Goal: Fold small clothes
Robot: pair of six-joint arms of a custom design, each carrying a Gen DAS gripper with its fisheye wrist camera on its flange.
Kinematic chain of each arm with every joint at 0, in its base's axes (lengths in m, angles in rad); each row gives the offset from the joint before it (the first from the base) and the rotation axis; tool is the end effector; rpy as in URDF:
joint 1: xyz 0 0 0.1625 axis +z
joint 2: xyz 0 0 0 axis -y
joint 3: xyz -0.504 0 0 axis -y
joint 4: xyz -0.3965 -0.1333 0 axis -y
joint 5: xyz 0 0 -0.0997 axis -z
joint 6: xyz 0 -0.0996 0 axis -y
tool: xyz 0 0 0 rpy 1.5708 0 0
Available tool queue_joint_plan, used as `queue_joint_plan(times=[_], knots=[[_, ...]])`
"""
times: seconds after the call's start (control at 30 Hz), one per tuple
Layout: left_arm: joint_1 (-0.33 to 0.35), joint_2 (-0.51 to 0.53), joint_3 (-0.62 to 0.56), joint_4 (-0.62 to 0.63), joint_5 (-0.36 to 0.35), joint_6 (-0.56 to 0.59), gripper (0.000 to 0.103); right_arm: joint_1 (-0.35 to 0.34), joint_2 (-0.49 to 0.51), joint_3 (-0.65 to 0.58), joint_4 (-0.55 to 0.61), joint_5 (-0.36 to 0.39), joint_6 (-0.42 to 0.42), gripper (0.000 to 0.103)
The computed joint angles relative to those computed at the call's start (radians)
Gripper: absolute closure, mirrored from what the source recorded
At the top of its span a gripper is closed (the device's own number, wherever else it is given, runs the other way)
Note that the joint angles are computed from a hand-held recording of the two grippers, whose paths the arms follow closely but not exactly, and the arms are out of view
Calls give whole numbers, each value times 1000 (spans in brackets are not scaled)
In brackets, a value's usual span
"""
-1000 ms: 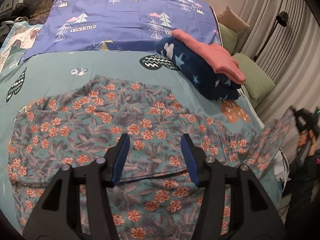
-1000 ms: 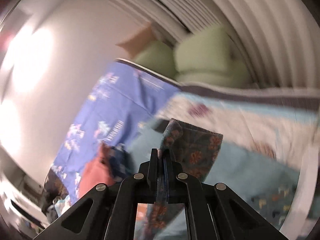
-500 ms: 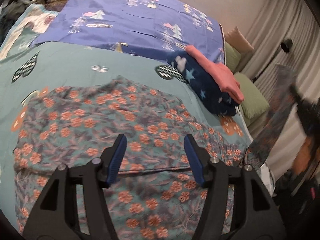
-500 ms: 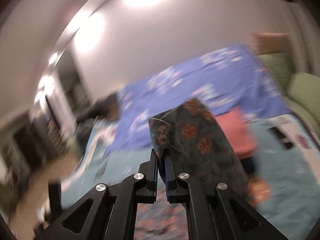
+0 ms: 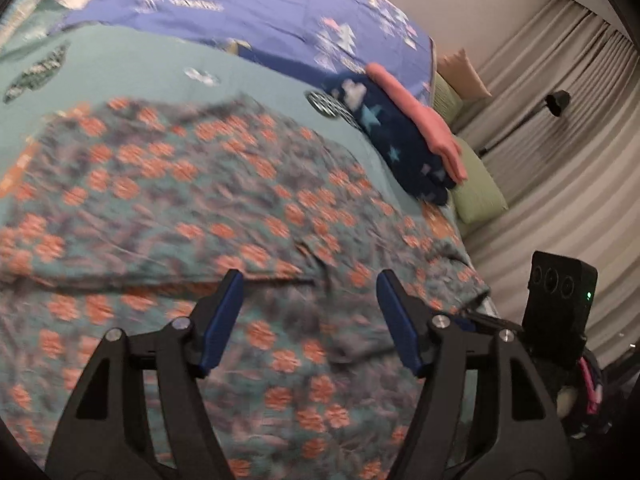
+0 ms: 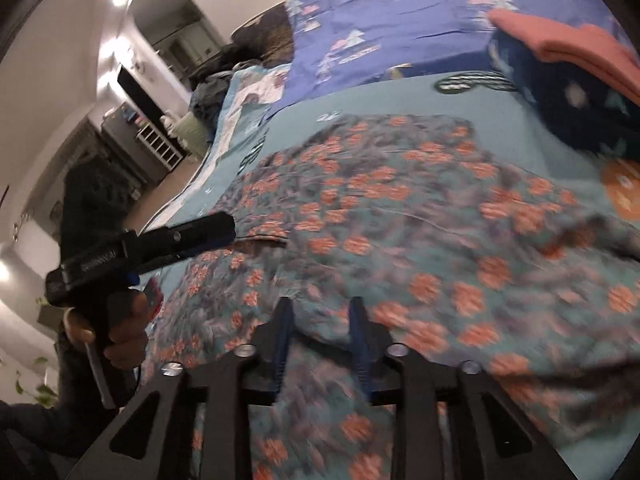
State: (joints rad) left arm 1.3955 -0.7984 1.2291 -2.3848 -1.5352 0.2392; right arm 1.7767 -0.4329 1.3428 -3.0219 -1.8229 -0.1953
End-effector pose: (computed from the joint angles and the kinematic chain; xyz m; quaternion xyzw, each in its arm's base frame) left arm -0.0120 -0.8527 0.3029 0.1987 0.9612 -0.1898 0.0235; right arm 0.2771 -0.7962 0.0296 0.1576 -0.9435 0.2658 0.1197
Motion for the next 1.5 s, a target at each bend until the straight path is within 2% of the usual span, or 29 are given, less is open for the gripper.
queue_joint_plan(times=[0.07,0.2,0.27,0.3,0.37,0.47,0.53,0.6,0.73,0.83,0.97,1.0,1.03,1.1,1.13,1.2,1.27,1.3,1.33,1.37,1.4,1.43,1.5], knots=[[1,13,-12,50,-39,5,34,4,-20,39,-44,-53,0,64],[-9,37,-17,104,-21,4,34,1,-50,100,-133,-102,32,62],[-10,48,-15,111,-35,11,65,1,-69,132,-185,-121,53,61],[-15,54,-19,123,-35,27,98,1,-78,153,-225,-141,63,59],[-30,51,-10,98,-23,37,99,4,-86,174,-281,-201,68,55],[-62,24,-9,28,-104,99,99,20,-80,182,-364,-390,43,45],[-88,6,-28,-32,-153,136,99,24,-66,166,-365,-500,52,40],[-111,-7,-61,-82,-179,178,99,18,-67,163,-323,-521,97,40],[-132,-23,-95,-157,-148,243,99,2,-60,151,-249,-458,171,39],[-125,-24,-127,-159,-104,251,99,3,-40,115,-218,-430,172,39],[-106,-21,-162,-131,-94,224,99,2,-7,56,-193,-397,160,40],[-102,-22,-167,-128,-93,223,99,4,0,48,-189,-401,157,45],[-101,-23,-166,-134,-89,222,99,8,10,34,-181,-412,148,64],[-98,-27,-159,-150,-81,229,99,19,24,18,-171,-455,134,90],[-96,-33,-150,-161,-77,238,99,27,28,23,-206,-477,116,90],[-89,-45,-129,-189,-66,263,99,27,16,53,-236,-459,90,89],[-74,-56,-113,-208,-50,271,99,17,-23,105,-183,-360,67,87],[-63,-60,-109,-209,-49,264,99,8,-45,125,-132,-291,54,83],[-48,-63,-110,-200,-56,249,99,-4,-69,142,-55,-201,40,74],[-34,-62,-115,-188,-65,233,99,-11,-84,152,-18,-147,22,69],[-15,-63,-118,-174,-76,213,99,-13,-92,160,-21,-122,5,61],[-4,-64,-118,-165,-77,201,99,-15,-99,165,-37,-98,-14,58],[15,-66,-112,-155,-62,175,99,-18,-105,152,-61,-101,-10,58]])
